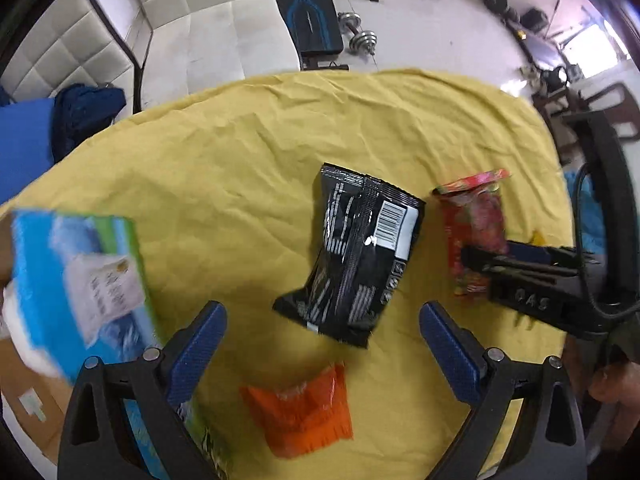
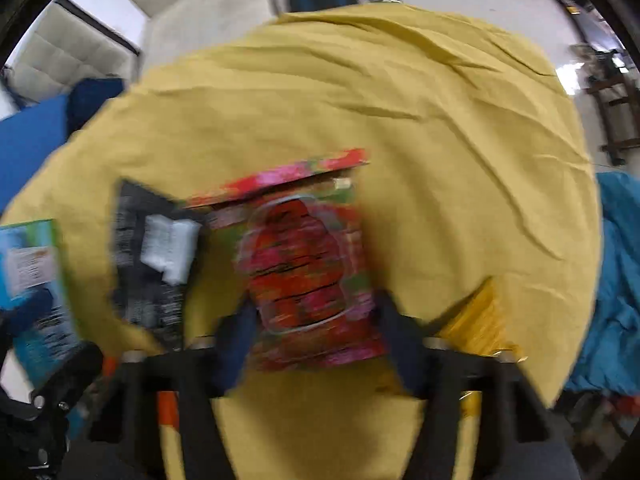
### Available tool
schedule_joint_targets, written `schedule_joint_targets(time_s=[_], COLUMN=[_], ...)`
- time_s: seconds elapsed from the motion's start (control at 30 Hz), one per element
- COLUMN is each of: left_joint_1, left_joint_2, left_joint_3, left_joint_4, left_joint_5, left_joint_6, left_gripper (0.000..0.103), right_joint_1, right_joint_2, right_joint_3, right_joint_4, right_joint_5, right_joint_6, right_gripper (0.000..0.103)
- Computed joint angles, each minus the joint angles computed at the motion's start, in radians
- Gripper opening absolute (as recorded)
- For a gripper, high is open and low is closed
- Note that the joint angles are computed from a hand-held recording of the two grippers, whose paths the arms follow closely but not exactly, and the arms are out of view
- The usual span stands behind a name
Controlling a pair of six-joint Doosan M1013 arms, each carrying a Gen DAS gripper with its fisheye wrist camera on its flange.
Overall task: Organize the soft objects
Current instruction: 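Grasp the red floral pack with the right tool while the left tool grasps the black pack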
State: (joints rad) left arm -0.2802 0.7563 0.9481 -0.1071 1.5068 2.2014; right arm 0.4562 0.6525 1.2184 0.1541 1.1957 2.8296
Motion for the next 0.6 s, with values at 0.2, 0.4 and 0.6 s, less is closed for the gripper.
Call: schedule_joint_targets(time_s=[0.2,0.4,0.6], left_joint_1=[-0.044,-0.068,-0.039], left_joint_2=[0.008,0.026,0.003], left_joint_3=[0.044,0.066,0.086], left_joint_4=[0.083,0.136,0.078], left_joint_5=[-0.036,-0.028,-0.042], left_joint_6=[0.029,0.016,-0.101], left_gripper=[0.099,0.073,0.055], right_joint_1=[-0.014,-0.029,-0.026], right_joint_2=[-0.054,-0.064,-0.066], right_joint_3=[0.084,0.117,0.122], right_joint_4=[-0.004,0.056,0.065], right_joint_5=[-0.058,-0.100,-0.091], right_joint_6=[0.086,0.027,0.003], right_gripper=[0.051,0.053,0.051])
